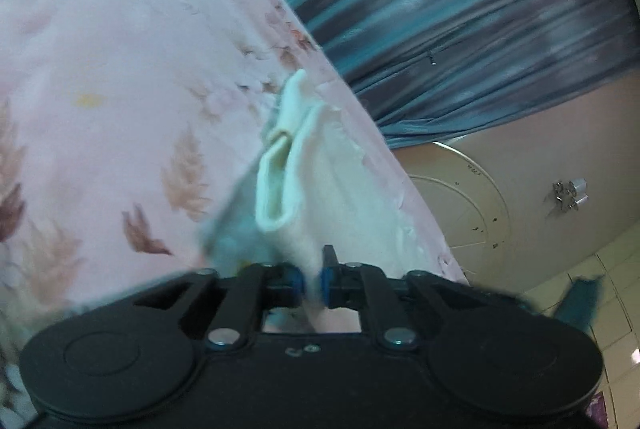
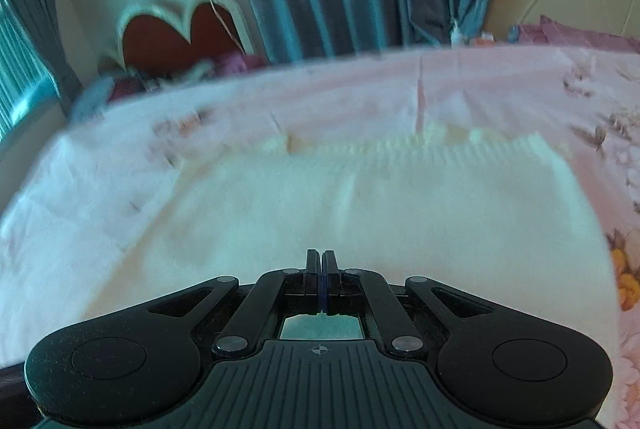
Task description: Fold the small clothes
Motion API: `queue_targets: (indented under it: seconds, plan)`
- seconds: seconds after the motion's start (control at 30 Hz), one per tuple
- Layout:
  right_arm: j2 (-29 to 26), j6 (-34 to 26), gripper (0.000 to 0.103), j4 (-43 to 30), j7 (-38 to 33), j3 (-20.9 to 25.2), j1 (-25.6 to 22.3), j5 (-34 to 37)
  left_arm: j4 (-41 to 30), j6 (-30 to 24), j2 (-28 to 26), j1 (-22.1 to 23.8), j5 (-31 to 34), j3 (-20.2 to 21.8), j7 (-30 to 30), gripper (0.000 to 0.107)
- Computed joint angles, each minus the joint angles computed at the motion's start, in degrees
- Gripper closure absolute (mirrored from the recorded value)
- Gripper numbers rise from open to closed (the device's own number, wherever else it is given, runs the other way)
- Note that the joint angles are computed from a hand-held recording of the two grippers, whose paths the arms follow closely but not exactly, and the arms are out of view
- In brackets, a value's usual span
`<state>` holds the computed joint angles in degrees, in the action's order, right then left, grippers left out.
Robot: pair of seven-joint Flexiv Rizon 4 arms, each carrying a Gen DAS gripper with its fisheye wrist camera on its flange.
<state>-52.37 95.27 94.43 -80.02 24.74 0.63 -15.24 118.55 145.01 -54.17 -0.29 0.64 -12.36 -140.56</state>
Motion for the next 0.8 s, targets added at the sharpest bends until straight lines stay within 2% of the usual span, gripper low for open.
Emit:
queue_targets:
  seconds: [0.07,0.17,0.2,0.27,0.3,0.37,0.43,0.5,0.57,0.67,0.8]
  plan:
    - [-0.45,0.86,0.103,-0.16,0.19,0.89,-0.65,0.21,-0.77,0.65,-1.37,1.93,1.68,-1.14,-2.12,0.087]
    - [0.29,5.16,0.103,1.4,0.34,0.9,-1.04,-0.07,-1.65,-2.13,-0.66,1.3,0.36,-0.99,-1.85,0.087]
    - [-0.01,5.09,0.103,1.24,0.58,1.07,-1.42,-1.02,-1.97,-2.76,-0.49,0.69,-0.46,-0.77,-1.54,0.087]
    - [-1.03,0.18,0.103,-0.44,0.97,1.9,-2.33,-2.99,-2.52,-3.85,-0.22,-0.3,-1.91,-0.34,-0.93,0.087]
    - [-1.62,0.99,0.103,-0.72,0.25,2.4,-2.6,-2.97,-2.79,-4.44,-0.05,-0.88,-2.93,-0.08,-0.61,0.087]
    - [-2.46,0.92,0.103,-1.33,-0.71,3.63,-3.51,-3.32,-2.1,-6.95,1.41,-2.73,-6.0,1.24,1.14,0.099]
    - [-3.06,1.25,0.103,-1.67,-1.49,4.3,-4.0,-3.47,-1.93,-8.62,2.79,-5.5,-9.86,3.01,3.45,0.099]
    - [-4.09,1.37,0.103,-2.35,-2.28,5.49,-4.81,-3.91,-1.77,-11.13,4.65,-8.68,-14.3,4.83,6.43,0.1]
    - [-5.17,0.09,0.103,-3.42,-3.53,7.35,-6.15,-4.88,-1.75,-11.47,6.41,-12.46,-18.5,7.05,9.87,0.1]
    - [-7.81,-6.28,0.103,-5.82,-7.14,16.38,-12.73,-4.63,-3.58,-15.82,9.33,-19.08,-25.6,10.98,20.07,0.1]
    - [-8.32,-3.46,0.103,-3.92,-9.39,23.28,-21.15,0.54,-9.41,-23.29,11.16,-23.58,-28.04,12.86,33.1,0.1]
